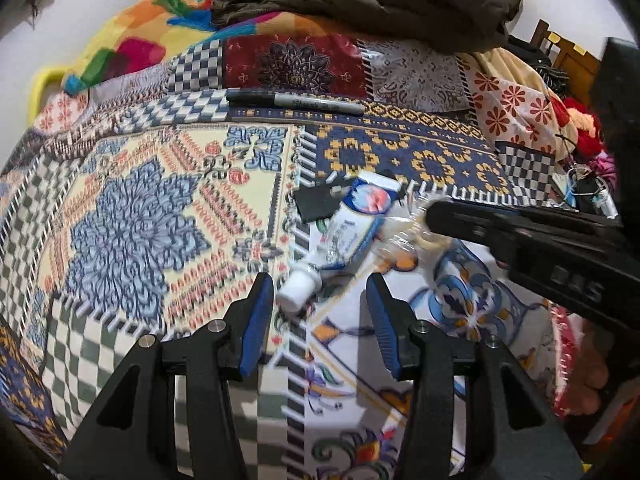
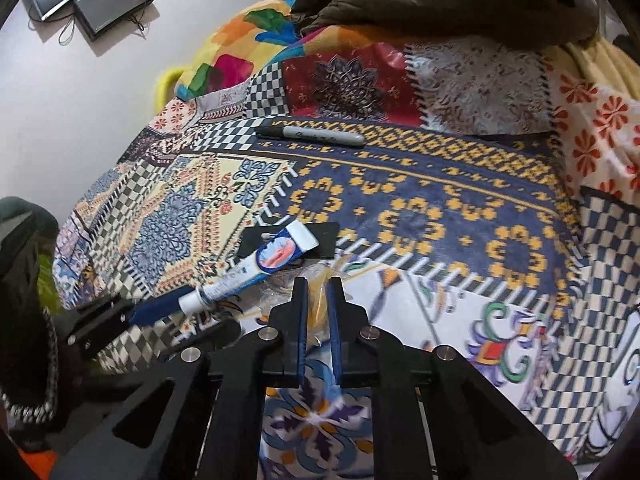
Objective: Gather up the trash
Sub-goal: 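Grasp the clear plastic wrapper with the right tool while the left tool grasps the toothpaste tube, then carry the wrapper and toothpaste tube with both tools over the white bin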
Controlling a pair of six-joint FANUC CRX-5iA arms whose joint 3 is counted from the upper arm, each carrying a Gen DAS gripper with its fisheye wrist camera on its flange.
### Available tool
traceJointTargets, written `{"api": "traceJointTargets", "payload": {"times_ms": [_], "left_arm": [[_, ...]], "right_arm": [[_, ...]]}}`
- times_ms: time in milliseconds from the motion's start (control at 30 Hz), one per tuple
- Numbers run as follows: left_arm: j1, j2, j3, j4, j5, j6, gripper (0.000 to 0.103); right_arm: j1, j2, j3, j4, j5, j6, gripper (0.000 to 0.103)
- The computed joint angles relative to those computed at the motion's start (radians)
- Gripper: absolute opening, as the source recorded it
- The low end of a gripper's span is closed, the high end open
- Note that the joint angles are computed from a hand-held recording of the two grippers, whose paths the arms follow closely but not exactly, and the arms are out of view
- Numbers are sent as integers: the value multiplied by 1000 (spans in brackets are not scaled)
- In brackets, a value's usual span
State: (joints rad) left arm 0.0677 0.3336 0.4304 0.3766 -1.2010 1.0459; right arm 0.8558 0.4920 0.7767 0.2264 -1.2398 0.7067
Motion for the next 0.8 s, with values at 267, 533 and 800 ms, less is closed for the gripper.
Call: {"api": "traceJointTargets", "payload": {"times_ms": [267,533,800], "left_arm": [[-9,-2,-14,10,33,-20,19],[22,-67,-58,47,9,-14,16],[77,-164,-75,84,-14,-12,16]], "right_arm": [[21,-43,-61,81,-11,-40,9],[44,-60,-54,115,-40,-54,9],[100,-60,22,180,-83,-47,9]]}}
